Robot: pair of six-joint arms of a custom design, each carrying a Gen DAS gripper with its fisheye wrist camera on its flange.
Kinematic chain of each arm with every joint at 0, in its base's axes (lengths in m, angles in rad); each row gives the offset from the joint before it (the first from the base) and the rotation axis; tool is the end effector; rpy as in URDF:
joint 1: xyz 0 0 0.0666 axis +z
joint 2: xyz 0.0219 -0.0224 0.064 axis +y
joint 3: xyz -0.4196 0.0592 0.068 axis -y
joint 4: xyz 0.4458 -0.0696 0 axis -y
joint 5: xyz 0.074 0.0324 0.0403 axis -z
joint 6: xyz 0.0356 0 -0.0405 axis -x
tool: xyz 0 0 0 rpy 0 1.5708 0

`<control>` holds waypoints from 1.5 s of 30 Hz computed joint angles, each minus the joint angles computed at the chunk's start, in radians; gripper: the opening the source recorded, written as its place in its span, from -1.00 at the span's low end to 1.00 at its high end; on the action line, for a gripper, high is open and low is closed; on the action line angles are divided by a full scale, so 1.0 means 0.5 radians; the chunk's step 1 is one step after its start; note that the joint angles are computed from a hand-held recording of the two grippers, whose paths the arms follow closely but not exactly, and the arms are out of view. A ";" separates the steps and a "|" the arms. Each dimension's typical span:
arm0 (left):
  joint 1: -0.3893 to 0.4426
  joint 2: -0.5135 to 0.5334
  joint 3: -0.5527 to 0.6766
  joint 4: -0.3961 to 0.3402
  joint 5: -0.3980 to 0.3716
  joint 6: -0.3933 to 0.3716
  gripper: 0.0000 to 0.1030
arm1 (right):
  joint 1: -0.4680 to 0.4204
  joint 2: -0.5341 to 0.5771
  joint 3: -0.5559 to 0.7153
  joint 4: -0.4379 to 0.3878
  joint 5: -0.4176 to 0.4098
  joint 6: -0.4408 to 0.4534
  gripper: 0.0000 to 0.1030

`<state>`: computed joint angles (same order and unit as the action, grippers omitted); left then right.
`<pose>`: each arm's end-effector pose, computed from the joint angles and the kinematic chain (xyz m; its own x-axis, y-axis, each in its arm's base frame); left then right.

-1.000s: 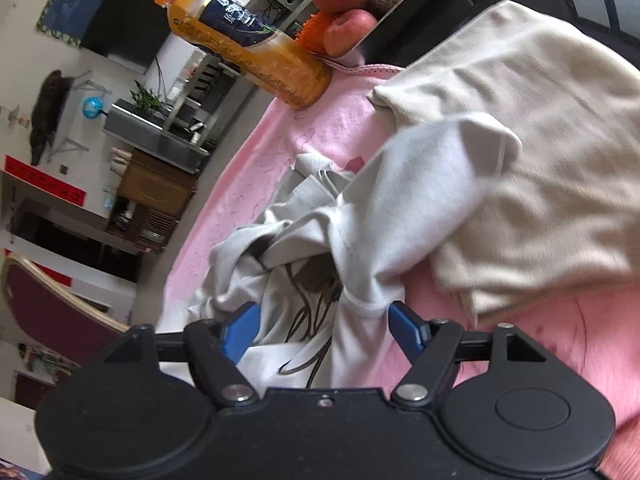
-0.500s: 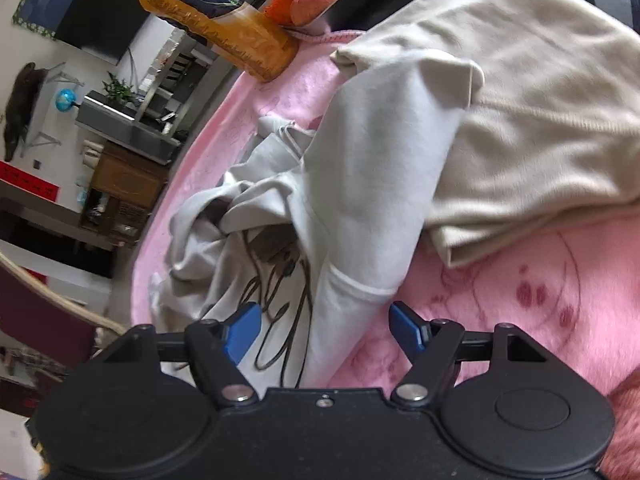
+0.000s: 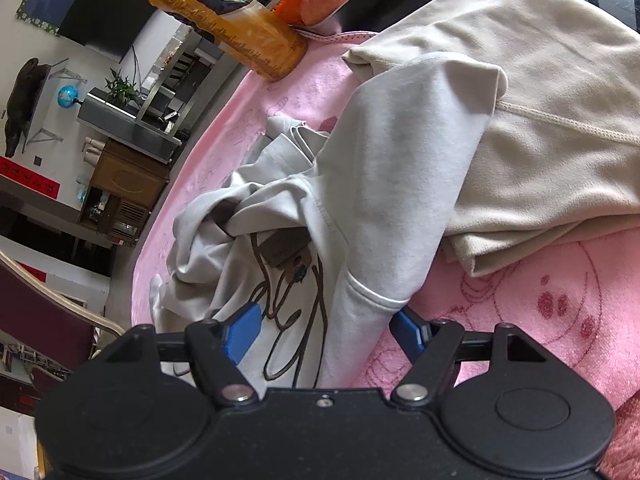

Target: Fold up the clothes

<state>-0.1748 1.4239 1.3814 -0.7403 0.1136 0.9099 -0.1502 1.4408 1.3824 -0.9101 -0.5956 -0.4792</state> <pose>0.5414 -0.1001 0.4594 -0.6252 -0.6861 -0.3721 -0.3936 0.6888 -0.6087 0.5353 -0.0612 0.4441 -0.8108 0.5087 -0.2896 0.2067 0.7116 0.6714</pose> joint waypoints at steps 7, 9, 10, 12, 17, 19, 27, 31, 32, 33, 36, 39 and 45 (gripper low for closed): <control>0.002 0.030 0.068 -0.168 0.163 -0.013 -0.55 | -0.003 -0.002 -0.003 -0.002 -0.013 -0.010 0.36; -0.010 0.028 0.080 -0.182 0.136 -0.027 -0.56 | -0.001 -0.003 -0.003 -0.008 -0.011 -0.002 0.36; -0.020 0.021 0.078 -0.175 0.107 -0.056 -0.58 | -0.002 -0.004 -0.003 -0.011 -0.010 0.001 0.36; -0.041 0.014 0.088 -0.176 0.048 -0.111 -0.80 | 0.000 -0.018 -0.010 0.003 0.041 -0.008 0.35; -0.071 0.020 0.130 -0.193 -0.049 -0.187 -0.99 | 0.020 -0.059 -0.019 0.081 0.289 -0.042 -0.80; -0.079 0.034 0.161 -0.226 -0.079 -0.216 -0.99 | 0.031 -0.060 -0.002 0.097 0.389 -0.041 -0.90; -0.005 0.156 0.349 -0.248 -0.110 -0.091 -0.99 | 0.138 0.271 0.542 -0.015 0.491 -0.008 -0.91; 0.031 0.287 0.461 -0.307 -0.133 -0.049 -0.98 | 0.241 0.705 1.096 -0.264 0.594 0.061 -0.89; 0.040 0.316 0.478 -0.318 -0.128 -0.040 -0.98 | 0.257 0.793 1.209 -0.339 0.592 0.104 -0.85; 0.046 0.321 0.466 -0.311 -0.109 -0.039 -0.98 | 0.270 0.865 1.306 -0.405 0.586 0.133 -0.82; 0.049 0.308 0.422 -0.291 -0.096 -0.061 -0.98 | 0.267 0.818 1.255 -0.395 0.500 0.108 -0.49; 0.044 0.290 0.393 -0.269 -0.088 -0.033 -0.98 | 0.224 0.665 1.072 -0.297 0.419 0.077 -0.33; 0.027 0.258 0.367 -0.270 -0.129 -0.051 -0.97 | 0.125 0.456 0.691 -0.006 0.055 -0.294 -0.27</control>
<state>-0.1612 1.5531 1.5648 -0.8752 0.0493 0.8842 -0.0874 1.6686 1.7281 -0.9134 -0.5683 -0.6262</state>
